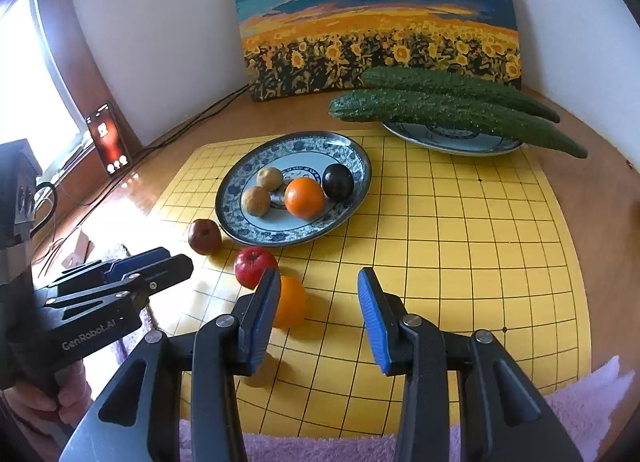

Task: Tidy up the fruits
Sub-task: 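Lift both open tools back toward the remaining fruits, then grasp a red apple with the left tool while the right tool grasps an orange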

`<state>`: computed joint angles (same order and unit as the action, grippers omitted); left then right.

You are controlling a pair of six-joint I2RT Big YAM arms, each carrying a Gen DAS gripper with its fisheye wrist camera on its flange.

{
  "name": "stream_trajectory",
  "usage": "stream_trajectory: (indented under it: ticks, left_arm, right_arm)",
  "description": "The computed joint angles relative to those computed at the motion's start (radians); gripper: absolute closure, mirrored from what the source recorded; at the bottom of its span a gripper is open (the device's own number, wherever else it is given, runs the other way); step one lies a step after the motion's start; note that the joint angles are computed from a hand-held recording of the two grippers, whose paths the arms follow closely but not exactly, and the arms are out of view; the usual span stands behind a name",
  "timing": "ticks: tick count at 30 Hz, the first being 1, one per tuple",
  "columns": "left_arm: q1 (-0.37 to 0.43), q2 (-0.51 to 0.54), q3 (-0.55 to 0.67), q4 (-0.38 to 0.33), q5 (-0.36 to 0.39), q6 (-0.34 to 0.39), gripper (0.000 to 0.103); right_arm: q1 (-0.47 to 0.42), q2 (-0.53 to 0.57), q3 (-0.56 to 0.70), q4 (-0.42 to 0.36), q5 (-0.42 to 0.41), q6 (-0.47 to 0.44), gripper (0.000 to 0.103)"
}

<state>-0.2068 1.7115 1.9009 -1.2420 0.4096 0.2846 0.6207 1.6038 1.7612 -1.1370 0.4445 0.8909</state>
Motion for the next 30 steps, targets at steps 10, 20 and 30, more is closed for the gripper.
stream_trajectory:
  ticks: [10, 20, 30]
  left_arm:
    - [-0.003, 0.004, -0.012, -0.003, -0.003, 0.002, 0.071]
    - [-0.025, 0.033, 0.018, 0.023, -0.032, 0.006, 0.071]
    - [-0.03, 0.052, 0.028, 0.044, -0.057, -0.006, 0.07]
  right_arm:
    - [0.012, -0.003, -0.013, 0.015, -0.006, 0.002, 0.062]
    - [0.019, 0.001, -0.01, 0.023, -0.012, -0.004, 0.062]
    - [0.021, 0.017, 0.003, 0.023, -0.033, -0.019, 0.062]
